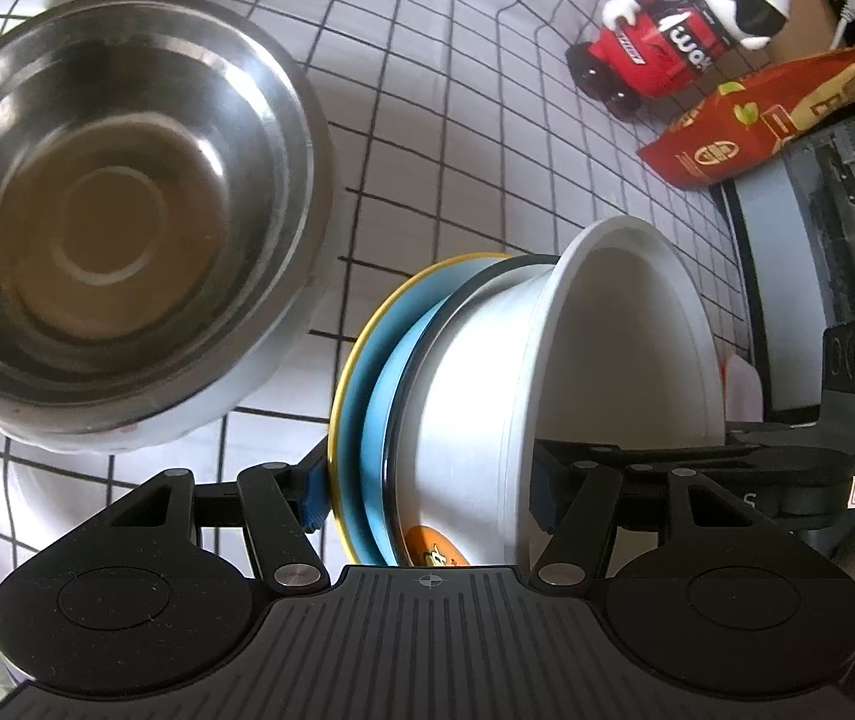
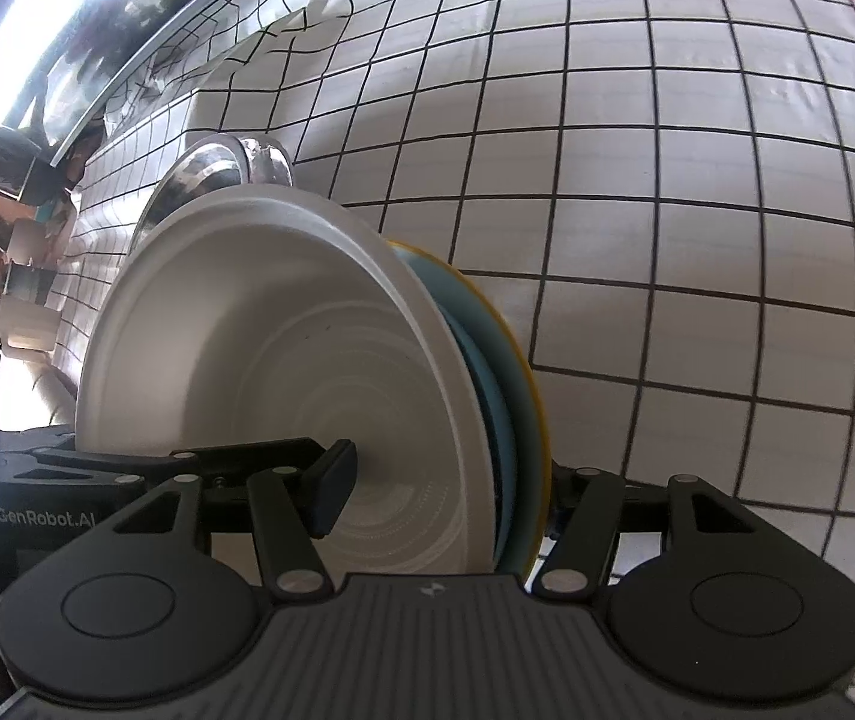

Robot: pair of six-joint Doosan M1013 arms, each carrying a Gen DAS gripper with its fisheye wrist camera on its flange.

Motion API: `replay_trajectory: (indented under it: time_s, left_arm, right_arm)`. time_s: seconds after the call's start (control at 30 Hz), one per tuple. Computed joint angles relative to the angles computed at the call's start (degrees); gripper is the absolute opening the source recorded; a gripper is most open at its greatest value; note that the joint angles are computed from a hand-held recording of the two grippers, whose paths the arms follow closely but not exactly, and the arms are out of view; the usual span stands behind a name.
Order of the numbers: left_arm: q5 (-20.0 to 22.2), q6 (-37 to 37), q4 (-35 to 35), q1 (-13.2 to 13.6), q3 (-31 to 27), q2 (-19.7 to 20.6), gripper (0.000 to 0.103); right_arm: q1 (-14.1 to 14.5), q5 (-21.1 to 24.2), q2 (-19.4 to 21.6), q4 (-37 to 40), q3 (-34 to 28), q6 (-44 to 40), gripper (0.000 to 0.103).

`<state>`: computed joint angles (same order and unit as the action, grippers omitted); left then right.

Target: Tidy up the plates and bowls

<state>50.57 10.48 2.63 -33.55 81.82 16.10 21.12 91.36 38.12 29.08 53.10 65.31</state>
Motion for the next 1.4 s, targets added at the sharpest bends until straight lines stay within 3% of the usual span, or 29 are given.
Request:
replay_trajectory:
  time_s: [0.17, 0.27, 0.4, 0.53, 0.6, 0.77, 0.9, 1.17, 1.4]
  left_arm:
    - [0.1, 1.8, -0.1, 0.5, -1.9, -0.5, 0.065]
    - [1.5, 2.2, 3.4, 1.0, -2.9, -2.2, 0.065]
    - [6.4, 1.1, 8.0, 2.1, -3.5, -4.8, 0.065]
    - [12.6, 2.5, 8.3, 4.0, -2.5, -7.0, 0.065]
    - [13.1, 3.3, 6.7, 5.3, -0.2, -8.3, 0.065]
    - [8.3, 5.8, 0.0, 8.6, 5.7, -9.8, 0.065]
    - [4.2, 10.0, -7.2, 11.1, 9.0, -9.9, 0.064]
    - [2.2, 12.9, -6.8, 11.6, 10.5, -10.3, 0.061]
    - [0.0, 17.4, -11.8, 13.3, 12.3, -10.9, 0.052]
  right_arm:
    - [0.1, -0.2, -1.0, -1.1, -2.0, 1.5, 0.061]
    - [1.0, -0.9, -1.3, -0.3, -4.9, 0.0, 0.061]
    - [3.3, -2.5, -0.3, 3.2, -9.2, -0.2, 0.061]
    - [5.8, 0.0, 3.2, 7.5, -13.9, 3.2, 0.061]
    - [7.2, 1.4, 5.0, 8.4, -15.5, 5.4, 0.061]
    - [9.5, 3.7, 8.2, 6.2, -17.8, 10.4, 0.061]
    - [10.6, 2.8, 8.3, 2.1, -16.4, 12.4, 0.061]
    - [11.0, 0.0, 7.3, 0.6, -13.3, 15.8, 0.063]
    - [12.1, 3.6, 8.2, -4.2, -16.7, 20.6, 0.062]
